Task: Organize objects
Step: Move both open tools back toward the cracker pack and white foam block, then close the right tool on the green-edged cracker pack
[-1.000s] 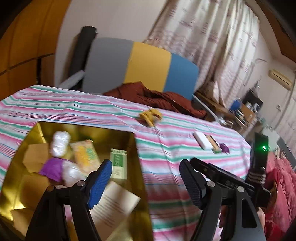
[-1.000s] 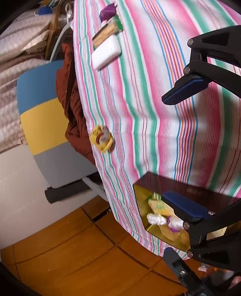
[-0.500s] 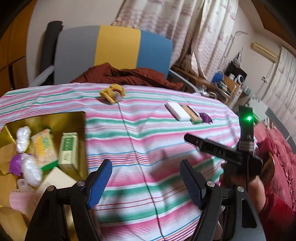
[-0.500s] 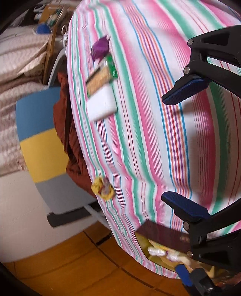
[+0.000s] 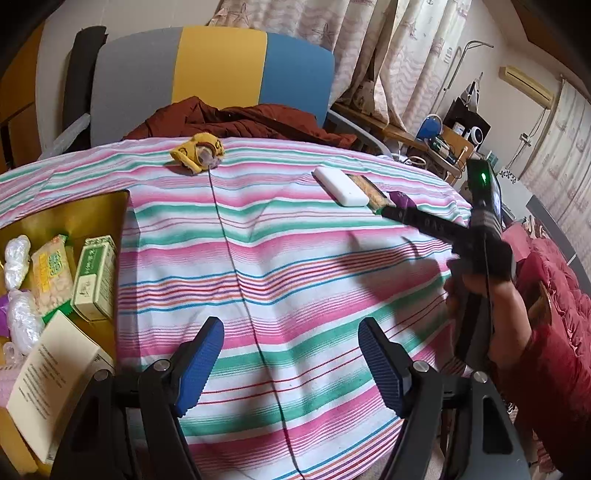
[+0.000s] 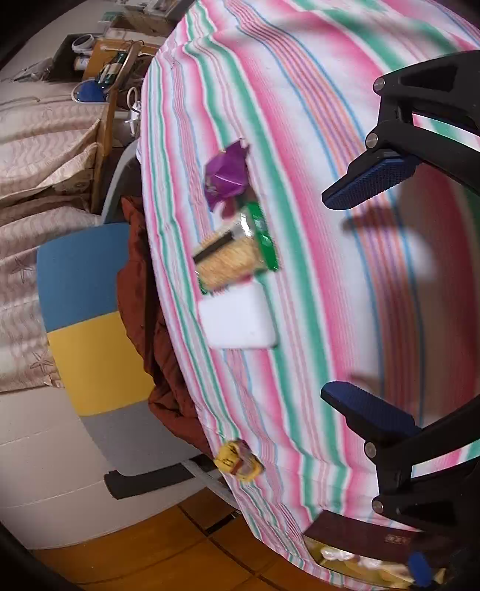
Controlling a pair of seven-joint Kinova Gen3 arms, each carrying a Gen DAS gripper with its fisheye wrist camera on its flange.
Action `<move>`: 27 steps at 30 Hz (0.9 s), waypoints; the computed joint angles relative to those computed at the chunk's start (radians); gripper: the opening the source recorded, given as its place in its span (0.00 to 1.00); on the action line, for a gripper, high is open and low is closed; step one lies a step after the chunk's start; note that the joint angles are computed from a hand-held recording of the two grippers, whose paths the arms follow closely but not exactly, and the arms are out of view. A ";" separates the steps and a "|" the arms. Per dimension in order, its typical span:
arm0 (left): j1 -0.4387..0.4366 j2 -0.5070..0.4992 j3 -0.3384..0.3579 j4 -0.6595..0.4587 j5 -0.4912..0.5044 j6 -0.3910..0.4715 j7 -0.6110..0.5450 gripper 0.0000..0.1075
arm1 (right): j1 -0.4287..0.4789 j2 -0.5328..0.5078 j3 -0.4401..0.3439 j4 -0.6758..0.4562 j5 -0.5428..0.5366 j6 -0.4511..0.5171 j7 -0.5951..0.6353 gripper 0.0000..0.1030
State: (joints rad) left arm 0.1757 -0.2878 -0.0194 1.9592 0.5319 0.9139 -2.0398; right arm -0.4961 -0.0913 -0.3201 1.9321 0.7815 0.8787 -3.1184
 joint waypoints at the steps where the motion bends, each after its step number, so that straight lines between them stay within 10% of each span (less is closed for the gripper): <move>1: 0.000 0.003 0.004 0.000 -0.003 0.001 0.005 0.71 | 0.003 0.003 0.003 -0.002 0.012 -0.002 0.004 0.91; 11: 0.011 0.009 0.035 -0.003 -0.047 0.003 0.047 0.71 | 0.016 0.120 0.093 -0.100 0.103 0.001 0.108 0.76; 27: 0.025 0.042 0.058 -0.012 -0.069 0.003 0.085 0.71 | 0.088 0.176 0.219 -0.139 -0.151 -0.147 0.324 0.86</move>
State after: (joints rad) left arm 0.2011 -0.2460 0.0389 1.9476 0.4633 0.9168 -1.9548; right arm -0.4079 0.0845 -0.1008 1.7926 0.6310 0.7313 -2.7945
